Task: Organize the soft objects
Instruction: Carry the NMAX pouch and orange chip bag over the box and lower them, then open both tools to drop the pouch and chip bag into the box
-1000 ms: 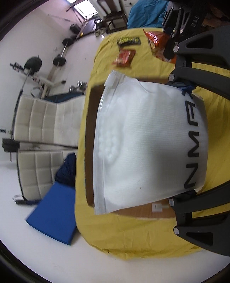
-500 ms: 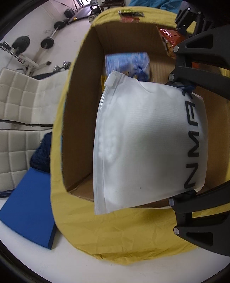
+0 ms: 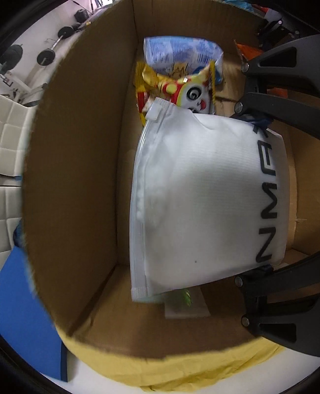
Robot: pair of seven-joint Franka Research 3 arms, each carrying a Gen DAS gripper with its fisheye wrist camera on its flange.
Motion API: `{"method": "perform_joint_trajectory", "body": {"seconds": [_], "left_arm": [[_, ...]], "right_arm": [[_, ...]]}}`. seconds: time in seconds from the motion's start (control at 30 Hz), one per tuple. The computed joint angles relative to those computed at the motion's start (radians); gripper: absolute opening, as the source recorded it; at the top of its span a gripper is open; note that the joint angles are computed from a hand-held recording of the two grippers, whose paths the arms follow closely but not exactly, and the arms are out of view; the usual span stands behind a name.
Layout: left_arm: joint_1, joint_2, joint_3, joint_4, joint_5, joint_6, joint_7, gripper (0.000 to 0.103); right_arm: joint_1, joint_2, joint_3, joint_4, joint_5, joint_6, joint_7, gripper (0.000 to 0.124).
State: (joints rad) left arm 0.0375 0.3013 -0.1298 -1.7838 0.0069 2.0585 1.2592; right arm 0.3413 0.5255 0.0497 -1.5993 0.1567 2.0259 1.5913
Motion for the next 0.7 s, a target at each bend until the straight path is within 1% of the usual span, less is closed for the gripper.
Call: {"method": "perform_joint_trajectory", "body": {"seconds": [0.17, 0.23, 0.27, 0.37, 0.4, 0.57, 0.6, 0.67, 0.7], "left_arm": [[-0.001, 0.054, -0.003, 0.041, -0.002, -0.028, 0.008, 0.077], [-0.002, 0.06, -0.003, 0.048, 0.001, -0.033, 0.001, 0.077], [-0.001, 0.081, -0.002, 0.075, 0.001, -0.04, -0.001, 0.077], [0.0, 0.082, -0.003, 0.091, -0.001, -0.06, -0.018, 0.077], [-0.001, 0.081, -0.003, 0.099, 0.0, -0.067, -0.022, 0.077], [0.002, 0.05, -0.006, 0.085, -0.006, -0.079, -0.02, 0.078], [0.001, 0.043, -0.008, 0.085, -0.011, -0.082, -0.023, 0.079], [-0.001, 0.021, -0.008, 0.075, -0.017, -0.081, -0.032, 0.091], [-0.003, 0.003, -0.006, 0.063, -0.01, -0.073, -0.037, 0.099]], "right_arm": [[0.012, 0.019, -0.005, 0.016, -0.016, 0.001, 0.021, 0.041], [0.013, 0.029, -0.005, 0.035, -0.021, -0.012, 0.023, 0.041], [0.013, 0.032, -0.006, 0.043, -0.021, -0.014, 0.027, 0.042], [0.018, 0.029, -0.012, 0.05, -0.04, -0.01, 0.032, 0.043], [0.017, 0.026, -0.01, 0.048, -0.037, -0.009, 0.033, 0.045], [0.007, -0.016, 0.002, 0.011, -0.005, 0.026, 0.025, 0.065], [0.004, -0.026, 0.005, 0.006, 0.005, 0.03, 0.022, 0.066], [0.002, -0.043, 0.008, -0.006, 0.015, 0.041, 0.016, 0.071], [0.0, -0.053, 0.011, -0.012, 0.021, 0.047, 0.01, 0.073]]}}
